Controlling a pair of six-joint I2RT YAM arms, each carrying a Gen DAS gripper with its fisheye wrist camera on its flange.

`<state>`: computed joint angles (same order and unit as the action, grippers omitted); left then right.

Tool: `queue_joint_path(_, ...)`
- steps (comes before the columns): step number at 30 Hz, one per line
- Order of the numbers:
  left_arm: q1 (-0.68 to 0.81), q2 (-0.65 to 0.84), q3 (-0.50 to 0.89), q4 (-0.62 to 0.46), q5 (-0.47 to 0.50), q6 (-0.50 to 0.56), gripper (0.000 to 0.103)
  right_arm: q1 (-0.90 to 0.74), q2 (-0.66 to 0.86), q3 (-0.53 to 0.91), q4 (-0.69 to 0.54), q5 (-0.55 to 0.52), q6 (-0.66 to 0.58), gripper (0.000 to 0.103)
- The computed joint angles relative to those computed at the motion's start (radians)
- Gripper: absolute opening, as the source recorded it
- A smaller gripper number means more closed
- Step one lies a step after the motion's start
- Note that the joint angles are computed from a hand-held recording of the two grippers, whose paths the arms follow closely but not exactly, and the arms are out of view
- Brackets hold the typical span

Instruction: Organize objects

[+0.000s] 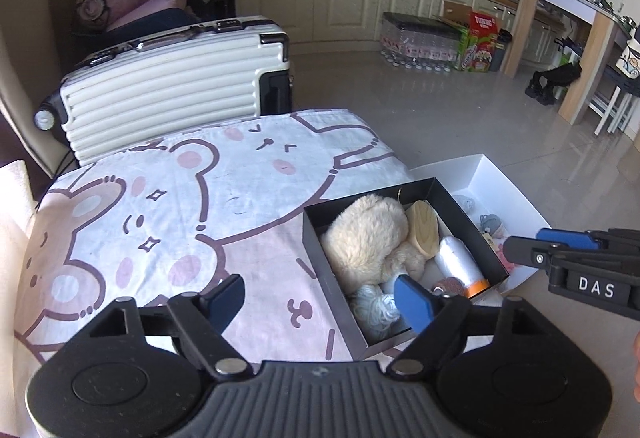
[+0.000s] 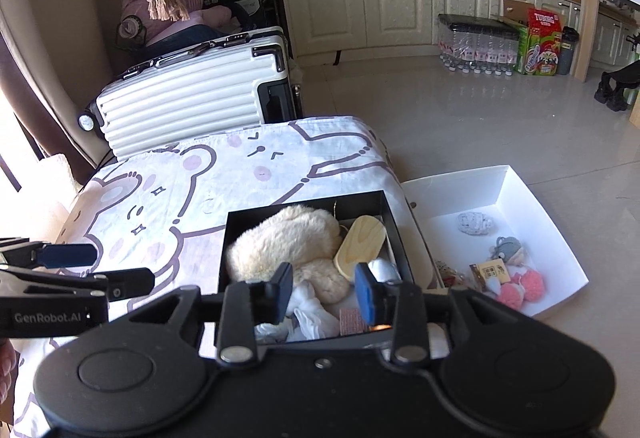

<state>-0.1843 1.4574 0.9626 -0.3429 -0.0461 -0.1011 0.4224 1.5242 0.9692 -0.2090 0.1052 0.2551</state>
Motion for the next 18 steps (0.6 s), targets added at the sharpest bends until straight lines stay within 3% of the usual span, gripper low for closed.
queue_joint_path(11, -0.028, -0.111, -0.091, -0.009, -0.087, -0.055, 0.100, 0.040, -0.099, -0.059, -0.047, 0.102, -0.006, 0.069)
queue_joint_path(18, -0.040, -0.123, -0.093, -0.031, -0.132, -0.083, 0.103, 0.049, -0.127, -0.072, -0.064, 0.130, -0.020, 0.088)
